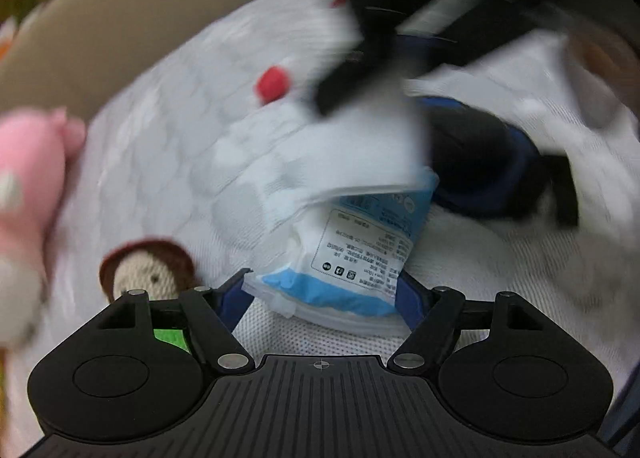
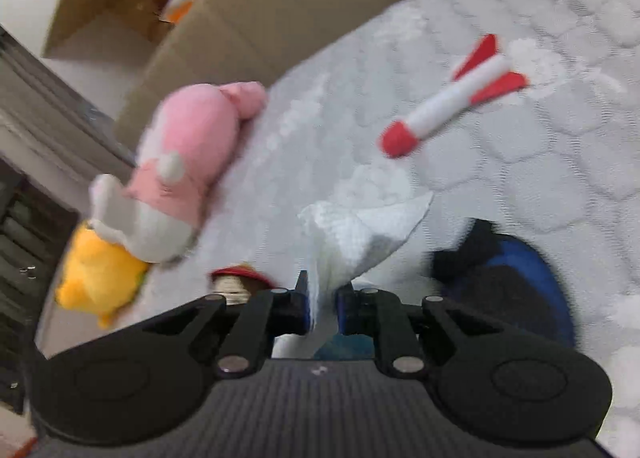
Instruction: Organize soft objects
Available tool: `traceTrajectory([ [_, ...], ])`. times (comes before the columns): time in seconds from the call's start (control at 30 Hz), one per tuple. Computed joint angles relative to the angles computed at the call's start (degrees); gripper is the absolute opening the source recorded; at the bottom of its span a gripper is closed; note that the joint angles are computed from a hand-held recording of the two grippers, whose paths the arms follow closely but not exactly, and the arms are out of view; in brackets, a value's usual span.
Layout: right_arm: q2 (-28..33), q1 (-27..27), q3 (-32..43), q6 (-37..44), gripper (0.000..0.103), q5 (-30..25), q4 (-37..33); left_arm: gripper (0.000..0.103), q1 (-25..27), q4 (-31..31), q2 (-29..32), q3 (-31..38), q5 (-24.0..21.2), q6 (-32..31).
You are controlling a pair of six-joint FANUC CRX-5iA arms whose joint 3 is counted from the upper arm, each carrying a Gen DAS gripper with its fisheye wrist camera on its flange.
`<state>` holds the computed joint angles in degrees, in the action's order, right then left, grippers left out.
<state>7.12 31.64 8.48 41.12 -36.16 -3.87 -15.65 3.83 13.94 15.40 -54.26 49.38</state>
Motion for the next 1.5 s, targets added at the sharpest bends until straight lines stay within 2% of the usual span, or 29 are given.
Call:
traceTrajectory([
  [0.07,1.51,0.31,2.39,3.95,0.015,-1.62,-2.14,0.082,-0.07,0.08,-0.43,-0.42,-0.1,-1.17],
  [0.2,4.83,1.93,6.86,6.22,0.015,-10.51,0.6,0.085,2.25,5.23,2.44,3.63,-7.33,1.83],
  [0.27,5.05,1.8,7.19,6.24,0.015,-11.58,-0.36,0.089,3.89,9.52,4.21,5.57,-10.69,4.44],
  [0.33,4.65,1.55,6.96,5.54,0.015,-11.8,-0.84,0.094,5.27,13.56,5.14,6.01,-11.88,5.74],
  [0.43,4.24,0.65,7.36,6.41,0.015,-12.68,-4.47,0.094,6.05,19.0,5.54,4.54,-9.95,4.26],
  [0.53,3.37,0.31,7.03,7.21,0.016,-13.12,-7.15,0.094,5.42,21.63,4.72,1.63,-5.63,0.6],
  [0.6,2.93,1.15,6.21,5.57,0.016,-12.83,-4.76,0.091,5.15,21.51,4.71,1.17,-5.86,-1.22],
  [0.63,2.53,1.62,5.45,4.15,0.016,-12.38,-2.88,0.087,4.76,19.84,4.75,1.47,-6.5,-1.77],
  [0.67,1.93,2.23,4.22,1.65,0.016,-11.72,0.2,0.077,4.34,18.17,4.78,1.74,-7.11,-2.32],
  [0.7,1.35,2.8,2.99,-0.9,0.015,-11.16,3.3,0.075,3.78,16.49,4.49,1.6,-7.06,-3.25],
  [0.83,0.09,5.06,-1.45,-11.47,0.015,-11.72,18.2,0.069,2.05,12.59,0.6,-2.82,-0.21,-7.97],
  [0.87,-0.34,4.94,-2.12,-12.74,0.015,-11.35,18.61,0.068,1.36,10.34,-0.7,-4.18,3.31,-8.57],
  [0.93,-1.37,4.09,-3.16,-13.92,0.015,-9.17,15.96,0.068,-0.76,1.73,-4.5,-8.78,15.32,-9.75],
  [0.97,-1.59,3.82,-3.41,-13.88,0.015,-8.22,14.82,0.068,-1.4,-1.16,-5.53,-10.2,18.7,-10.37],
  [1.07,-1.77,4.42,-4.62,-14.72,0.015,-6.5,17.46,0.068,-1.8,-2.36,-6.25,-11.56,19.03,-14.72],
  [1.13,-2.78,4.34,-6.25,-14.82,0.015,-2.48,17.51,0.069,-1.93,0.08,-6.51,-12.57,16.13,-20.35],
  [1.17,-3.37,4.05,-6.87,-14.1,0.015,-0.18,16.26,0.073,-2.21,0.8,-6.97,-13.76,16.48,-23.14],
  [1.23,-4.12,3.0,-6.55,-9.01,0.015,3.41,9.36,0.079,-2.68,2.86,-8.03,-15.98,17.83,-27.47],
  [1.27,-3.99,2.54,-5.57,-5.84,0.015,3.35,5.71,0.083,-2.6,4.55,-8.04,-15.79,16.36,-28.11],
  [1.37,-1.67,2.03,-1.46,-0.52,0.015,-1.52,0.29,0.089,-1.4,8.74,-5.47,-10.37,5.62,-23.51],
  [1.4,-0.77,2.18,-0.18,-0.08,0.015,-4.15,0.59,0.094,-0.73,9.76,-4.25,-8.1,2.13,-20.69],
  [1.5,1.73,3.23,2.71,-1.54,0.015,-12.09,4.6,0.096,1.62,12.4,0.79,0.07,-9.41,-9.85],
])
